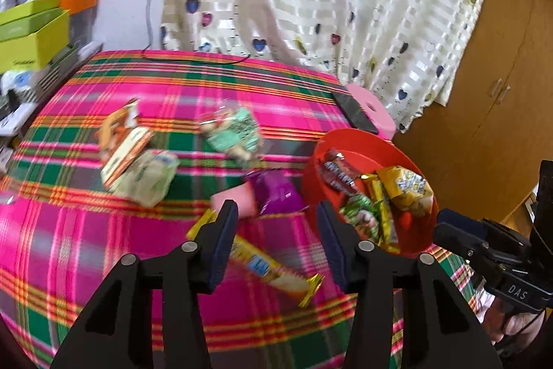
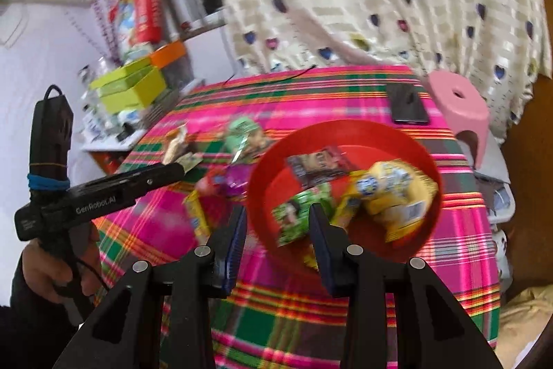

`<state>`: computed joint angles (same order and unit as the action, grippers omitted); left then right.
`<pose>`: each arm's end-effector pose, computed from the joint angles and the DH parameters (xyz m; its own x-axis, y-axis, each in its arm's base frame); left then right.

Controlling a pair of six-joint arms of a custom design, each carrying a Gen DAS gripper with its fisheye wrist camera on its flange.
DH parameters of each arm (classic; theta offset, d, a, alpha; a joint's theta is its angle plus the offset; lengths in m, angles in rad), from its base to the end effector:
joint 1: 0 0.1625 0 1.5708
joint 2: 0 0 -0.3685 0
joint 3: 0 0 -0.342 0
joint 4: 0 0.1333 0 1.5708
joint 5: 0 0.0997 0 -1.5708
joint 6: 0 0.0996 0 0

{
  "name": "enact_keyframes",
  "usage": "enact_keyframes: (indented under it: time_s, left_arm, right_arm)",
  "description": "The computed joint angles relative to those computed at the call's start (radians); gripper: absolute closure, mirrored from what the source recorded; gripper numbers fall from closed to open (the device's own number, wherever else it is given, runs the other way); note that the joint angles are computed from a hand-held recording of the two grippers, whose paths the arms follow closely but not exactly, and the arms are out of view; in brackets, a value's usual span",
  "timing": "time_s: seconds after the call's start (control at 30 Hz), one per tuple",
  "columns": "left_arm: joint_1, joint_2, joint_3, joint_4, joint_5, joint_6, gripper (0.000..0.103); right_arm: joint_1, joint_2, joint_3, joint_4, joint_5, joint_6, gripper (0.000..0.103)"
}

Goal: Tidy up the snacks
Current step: 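Drop the brown packet and yellow chip bag into the red basket with both grippers, then withdraw both tools from the basket toward the snacks on the table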

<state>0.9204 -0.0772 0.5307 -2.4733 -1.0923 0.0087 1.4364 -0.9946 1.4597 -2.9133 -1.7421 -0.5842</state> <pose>-0.3437 -0.7476 0.0047 -0.8227 0.3847 -0.4186 0.5527 0.7136 -0.4304 0.0288 -0.6554 0.3321 -0.8471 -0.1308 0.5151 -0.4574 0.6728 -0.5814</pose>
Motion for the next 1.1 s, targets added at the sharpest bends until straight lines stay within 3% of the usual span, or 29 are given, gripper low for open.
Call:
enact_keyframes:
  time_s: [0.2, 0.47, 0.77, 1.1]
  left_arm:
    - [0.012, -0.139, 0.259, -0.135, 0.018, -0.041, 0.057]
    - [0.018, -0.214, 0.391, -0.196, 0.032, -0.054, 0.057]
    - [0.021, -0.272, 0.47, -0.235, 0.067, -0.058, 0.057]
    - [0.035, -0.261, 0.449, -0.218, 0.055, -0.061, 0.057]
  right_arm:
    - [0.022, 0.018, 0.012, 0.025, 0.009, -0.044, 0.069]
    - [0.046, 0.044, 0.004, 0.05, -0.009, -0.081, 0.07]
    - [0.068, 0.107, -0.066, 0.117, -0.036, -0.116, 0.07]
    - [0.086, 0.23, -0.177, 0.167, -0.121, -0.169, 0.07]
